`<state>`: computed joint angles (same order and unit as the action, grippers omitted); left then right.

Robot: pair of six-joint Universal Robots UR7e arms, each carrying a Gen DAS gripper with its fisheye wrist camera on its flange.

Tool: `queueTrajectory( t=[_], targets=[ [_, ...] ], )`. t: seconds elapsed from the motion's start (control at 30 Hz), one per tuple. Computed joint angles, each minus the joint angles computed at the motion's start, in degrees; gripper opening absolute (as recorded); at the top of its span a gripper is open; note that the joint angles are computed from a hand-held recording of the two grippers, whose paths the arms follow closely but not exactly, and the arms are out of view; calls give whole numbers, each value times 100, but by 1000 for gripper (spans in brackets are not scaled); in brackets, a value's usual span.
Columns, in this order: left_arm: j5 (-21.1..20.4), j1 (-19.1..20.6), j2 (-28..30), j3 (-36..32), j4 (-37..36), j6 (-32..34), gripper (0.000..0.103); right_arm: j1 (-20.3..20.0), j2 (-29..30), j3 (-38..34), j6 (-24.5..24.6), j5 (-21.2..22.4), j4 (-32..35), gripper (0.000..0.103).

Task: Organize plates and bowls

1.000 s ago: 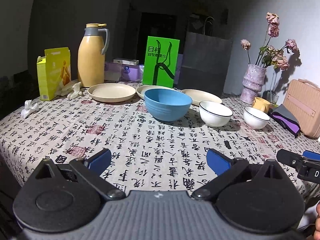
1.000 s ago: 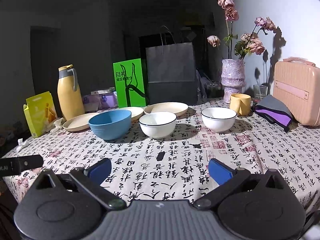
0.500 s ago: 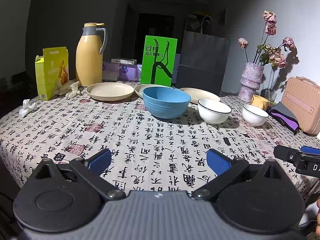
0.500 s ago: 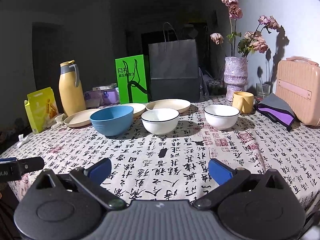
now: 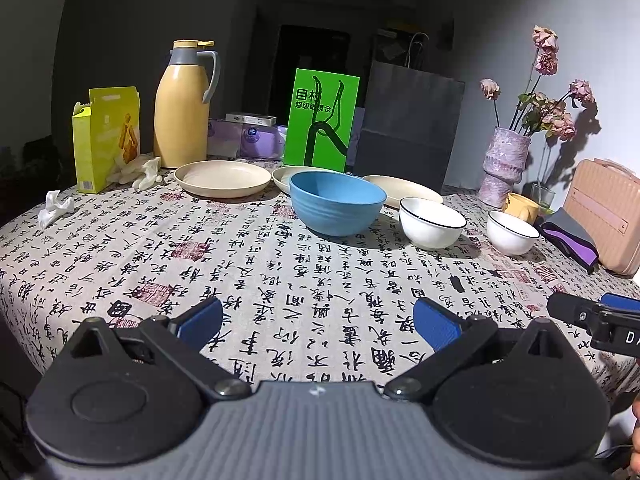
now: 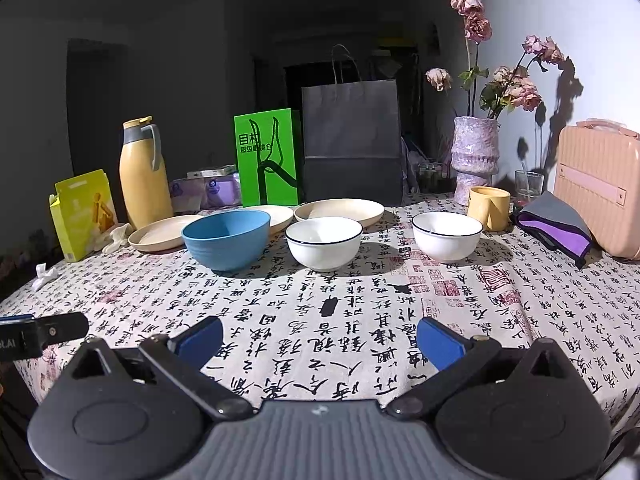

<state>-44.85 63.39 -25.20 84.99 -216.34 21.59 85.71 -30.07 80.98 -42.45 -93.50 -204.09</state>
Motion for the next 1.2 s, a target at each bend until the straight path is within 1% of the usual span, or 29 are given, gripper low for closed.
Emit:
queueTrajectory(
  t=[0.6, 1.2],
  targets=[
    [-107, 55, -42, 20, -37, -61, 103, 16, 34, -74, -28, -41, 11, 103],
    [-296, 206, -122, -46, 115, -250, 103, 145, 260, -488, -134, -262, 253, 103]
  ],
)
